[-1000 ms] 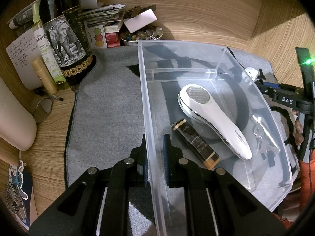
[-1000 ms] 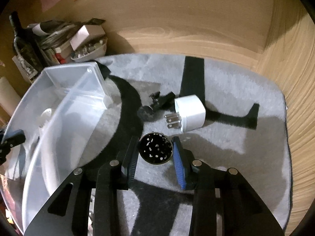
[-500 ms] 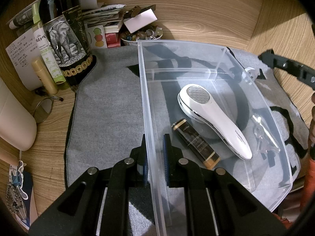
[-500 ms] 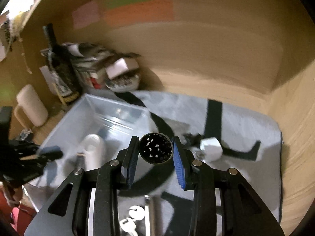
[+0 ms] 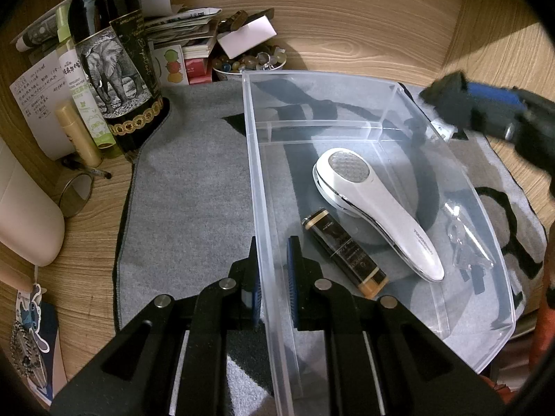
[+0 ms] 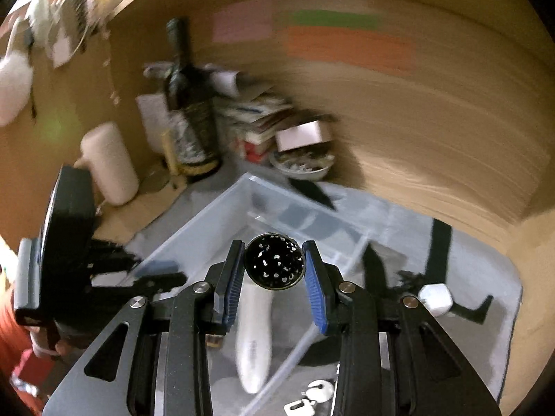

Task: Organize rigid objects
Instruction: 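Place the black grinder lid into the box beside the bottle and release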

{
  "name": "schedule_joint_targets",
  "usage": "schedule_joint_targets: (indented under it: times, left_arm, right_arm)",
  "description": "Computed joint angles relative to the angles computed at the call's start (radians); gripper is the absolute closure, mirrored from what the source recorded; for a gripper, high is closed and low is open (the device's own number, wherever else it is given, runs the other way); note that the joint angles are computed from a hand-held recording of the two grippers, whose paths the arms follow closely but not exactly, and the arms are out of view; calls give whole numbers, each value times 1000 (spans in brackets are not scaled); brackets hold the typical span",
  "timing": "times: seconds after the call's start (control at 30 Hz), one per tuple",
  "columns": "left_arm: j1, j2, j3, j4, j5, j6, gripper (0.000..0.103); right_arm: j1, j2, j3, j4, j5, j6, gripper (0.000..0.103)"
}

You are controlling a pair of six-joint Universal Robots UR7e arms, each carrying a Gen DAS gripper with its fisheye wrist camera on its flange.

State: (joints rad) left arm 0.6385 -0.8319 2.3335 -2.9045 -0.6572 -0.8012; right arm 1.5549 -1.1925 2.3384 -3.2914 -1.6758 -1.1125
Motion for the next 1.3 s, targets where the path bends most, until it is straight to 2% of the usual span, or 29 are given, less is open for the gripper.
schedule_joint_targets:
  times: [0.57,0.9,1.03,1.23,1.3]
  left_arm:
    - [-2,2,-2,2,1,-3,92]
    - [-2,1,-1,4,1,-4,92]
    - [-2,0,0,3,1,-3,92]
    - [-2,1,0,2,1,-5,92]
    - [-2,2,-1,2,1,-4,92]
  right_arm:
    - [20,123,-11,63,-196,-57,72]
    - [24,118,-10,58,-212,-50,71]
    - [23,115,-3,21,-198,-48,53]
    - [23,86,-3,16,-156,-29,44]
    - [23,79,-1,-1,-142,-24,35]
